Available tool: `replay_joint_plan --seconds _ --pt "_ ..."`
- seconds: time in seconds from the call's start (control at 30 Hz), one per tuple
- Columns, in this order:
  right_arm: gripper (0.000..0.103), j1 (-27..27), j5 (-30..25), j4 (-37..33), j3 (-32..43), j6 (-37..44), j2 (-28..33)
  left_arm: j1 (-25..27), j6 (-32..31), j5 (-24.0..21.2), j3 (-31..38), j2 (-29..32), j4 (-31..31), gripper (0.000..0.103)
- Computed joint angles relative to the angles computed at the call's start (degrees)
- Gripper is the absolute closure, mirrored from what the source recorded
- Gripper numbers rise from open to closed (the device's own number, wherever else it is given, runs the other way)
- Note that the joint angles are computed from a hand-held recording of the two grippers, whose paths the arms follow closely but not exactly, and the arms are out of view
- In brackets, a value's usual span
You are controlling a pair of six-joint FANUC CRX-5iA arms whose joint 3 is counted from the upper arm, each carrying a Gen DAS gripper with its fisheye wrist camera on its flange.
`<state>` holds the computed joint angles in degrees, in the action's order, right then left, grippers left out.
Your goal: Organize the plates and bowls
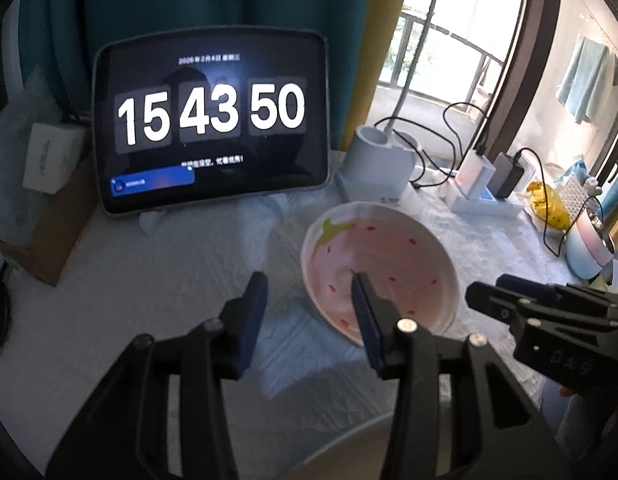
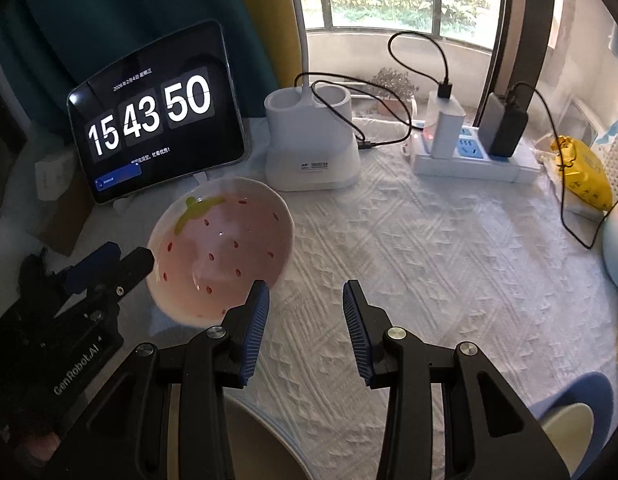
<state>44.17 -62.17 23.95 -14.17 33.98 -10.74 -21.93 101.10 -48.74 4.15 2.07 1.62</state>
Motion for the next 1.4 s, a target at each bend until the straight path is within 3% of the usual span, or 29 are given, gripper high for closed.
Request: replay_joint_plan --seconds 0.43,0.87,1.1,1.27,1.4 --pt "0.063 -2.7 1.1 -4.4 3.3 2.2 5.1 1.3 -0.1 -1.6 1.1 3.5 2.7 0.058" --pt "0.063 -4.2 2.3 -7.4 4.6 3.6 8.0 -0.3 2.3 -5.7 5.4 7.0 -0.3 0.058" --pt "0.085 -5.0 3.1 -9.7 5.8 5.8 9.3 0.6 3.7 -6.7 6.4 8.8 0.8 0.058" --pt "0.086 -4.6 3.4 -8.8 5.6 5.4 9.6 0.2 3.8 -6.0 6.1 8.7 0.5 0.059" --pt "0.086 -4.5 3.4 -8.5 5.5 5.3 9.4 0.1 2.2 -5.6 6.0 9.3 2.3 0.070"
